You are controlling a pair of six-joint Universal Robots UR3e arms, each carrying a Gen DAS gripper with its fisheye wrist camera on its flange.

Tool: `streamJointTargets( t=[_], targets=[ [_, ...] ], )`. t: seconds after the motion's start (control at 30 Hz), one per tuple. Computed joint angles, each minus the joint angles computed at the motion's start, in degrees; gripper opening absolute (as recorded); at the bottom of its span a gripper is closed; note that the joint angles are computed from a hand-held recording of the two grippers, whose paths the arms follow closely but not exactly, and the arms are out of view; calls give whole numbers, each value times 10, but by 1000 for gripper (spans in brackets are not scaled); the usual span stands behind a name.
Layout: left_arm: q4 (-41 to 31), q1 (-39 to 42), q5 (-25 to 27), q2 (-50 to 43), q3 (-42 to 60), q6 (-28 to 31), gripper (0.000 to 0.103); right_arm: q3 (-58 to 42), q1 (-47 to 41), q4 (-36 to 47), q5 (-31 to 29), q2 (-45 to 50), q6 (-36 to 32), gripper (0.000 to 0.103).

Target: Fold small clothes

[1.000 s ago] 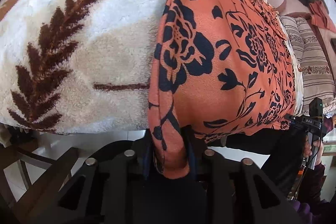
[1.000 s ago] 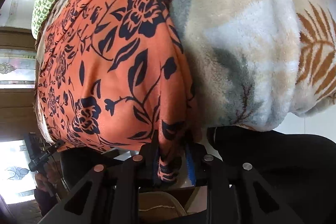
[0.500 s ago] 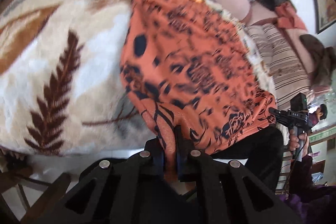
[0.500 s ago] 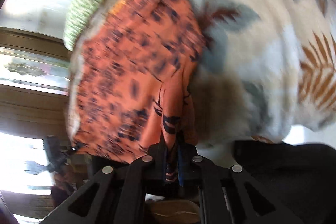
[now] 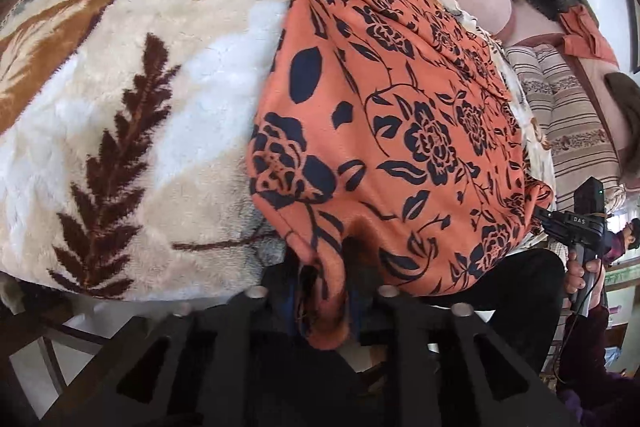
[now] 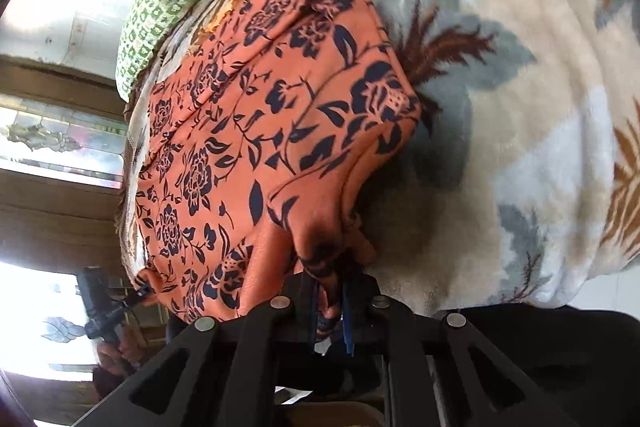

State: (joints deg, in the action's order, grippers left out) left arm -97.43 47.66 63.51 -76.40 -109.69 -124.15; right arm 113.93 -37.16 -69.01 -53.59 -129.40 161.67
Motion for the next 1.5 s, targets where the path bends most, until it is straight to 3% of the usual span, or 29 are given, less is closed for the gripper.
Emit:
streamJointTargets(
  t=[0.03, 0.1, 0.23, 0.27, 0.33, 0.5, 0.6, 0.77, 0.83, 0.93, 0.97, 1.07, 1.2, 1.33, 1.43, 1.47, 1.5],
  targets=[
    [5, 1, 1, 2, -1, -2, 42, 3, 3, -7, -3, 1, 3, 13],
    [9, 5, -1, 1, -1, -3, 49, 6, 22, -35, -8, 16, 20, 13],
    [22, 3, 0, -4, -10, -9, 48, 16, 39, -62, -14, 28, 41, 14],
    [26, 5, -5, 1, -16, -6, 44, 25, 49, -83, -13, 31, 48, 14],
    [13, 5, -14, 2, -15, 8, 14, 34, 52, -97, -12, 24, 47, 15],
    [-17, -3, -30, 29, -4, 36, 8, 25, 37, -69, 5, -1, 28, 11],
    [-135, 18, -81, 11, 74, 82, 8, -13, -7, 17, 47, -20, -29, 10],
    [-229, -5, -153, -45, 217, 96, 8, -101, -78, 134, 120, 3, -115, 10],
    [-221, -33, -184, -87, 274, 59, 8, -122, -84, 123, 147, 26, -108, 10],
    [-135, -89, -207, -144, 329, -33, 8, -139, -64, 5, 183, 90, -25, 10],
    [-100, -109, -207, -173, 354, -69, 8, -144, -45, -73, 186, 123, 25, 10],
    [-52, -143, -217, -241, 406, -131, 8, -197, 21, -220, 127, 218, 138, 10],
    [-35, -157, -225, -255, 402, -132, 8, -266, 35, -112, 135, 285, 102, 13],
    [-52, -135, -234, -225, 366, -98, 8, -200, -1, -46, 88, 201, 46, 14],
    [-84, -111, -236, -199, 350, -68, 8, -146, -101, 114, 62, 98, -67, 24],
    [-97, -102, -236, -188, 345, -55, 8, -134, -146, 180, 35, 57, -111, 43],
    [-107, -96, -236, -179, 341, -45, 8, -131, -181, 225, 13, 36, -144, 71]
  ],
)
